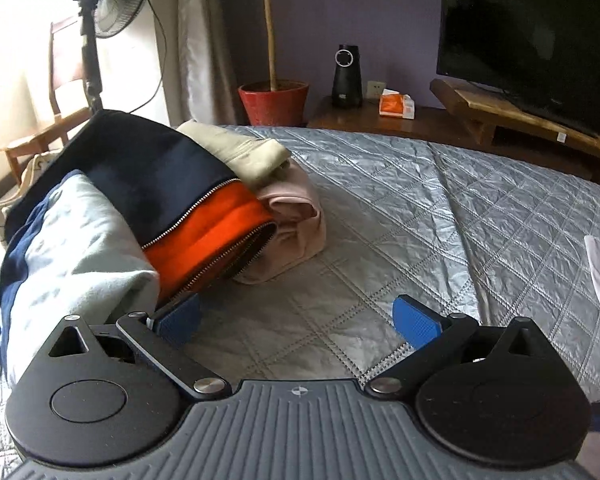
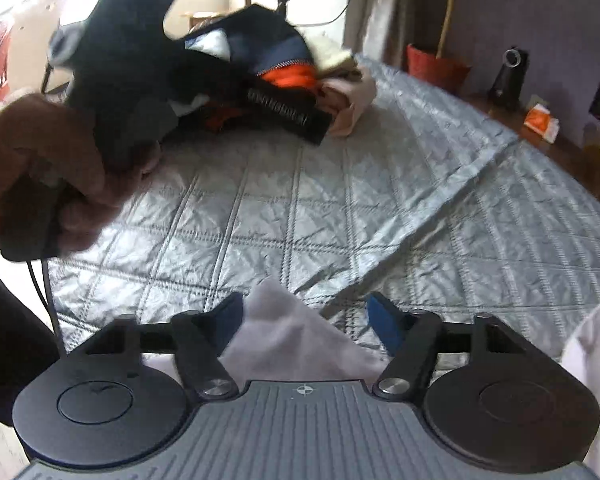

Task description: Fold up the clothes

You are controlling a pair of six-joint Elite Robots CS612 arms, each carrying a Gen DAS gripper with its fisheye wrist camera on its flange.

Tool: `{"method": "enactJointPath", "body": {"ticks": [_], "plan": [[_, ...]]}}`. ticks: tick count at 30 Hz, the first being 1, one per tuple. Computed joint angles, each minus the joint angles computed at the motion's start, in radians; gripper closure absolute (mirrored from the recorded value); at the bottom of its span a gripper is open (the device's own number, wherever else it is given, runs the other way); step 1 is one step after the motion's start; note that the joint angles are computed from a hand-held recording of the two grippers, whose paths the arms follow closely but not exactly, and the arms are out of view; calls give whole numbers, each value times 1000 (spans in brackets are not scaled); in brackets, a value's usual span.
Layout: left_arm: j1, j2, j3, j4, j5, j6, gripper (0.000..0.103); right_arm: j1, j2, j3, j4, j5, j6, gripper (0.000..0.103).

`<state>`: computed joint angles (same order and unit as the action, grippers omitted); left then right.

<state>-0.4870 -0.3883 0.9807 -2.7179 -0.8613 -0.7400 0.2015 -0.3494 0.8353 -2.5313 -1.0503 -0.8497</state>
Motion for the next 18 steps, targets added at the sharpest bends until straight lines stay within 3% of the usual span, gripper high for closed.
{"method": "enactJointPath", "body": {"ticks": [2,3,6,9,14,18], "plan": [[0,0,1,-3,1,7,1,4,2,-2,29,-17,-39,39],[1,-2,4,-3,-1,3,1,6,3,-2,36,-20,-55,44],[6,-3,7,-2,-14,-18,1,8,6,1,28,-16,-70,78],[7,-4,10,-6,-20,-27,1,5,10,-8,14,5,-22,91],[5,-3,9,-8,4,-35,1,-3,24,-29,-97,58,88,92],[5,-3,7,0,18,-57,1,2,60,-71,-285,14,204,92]]}}
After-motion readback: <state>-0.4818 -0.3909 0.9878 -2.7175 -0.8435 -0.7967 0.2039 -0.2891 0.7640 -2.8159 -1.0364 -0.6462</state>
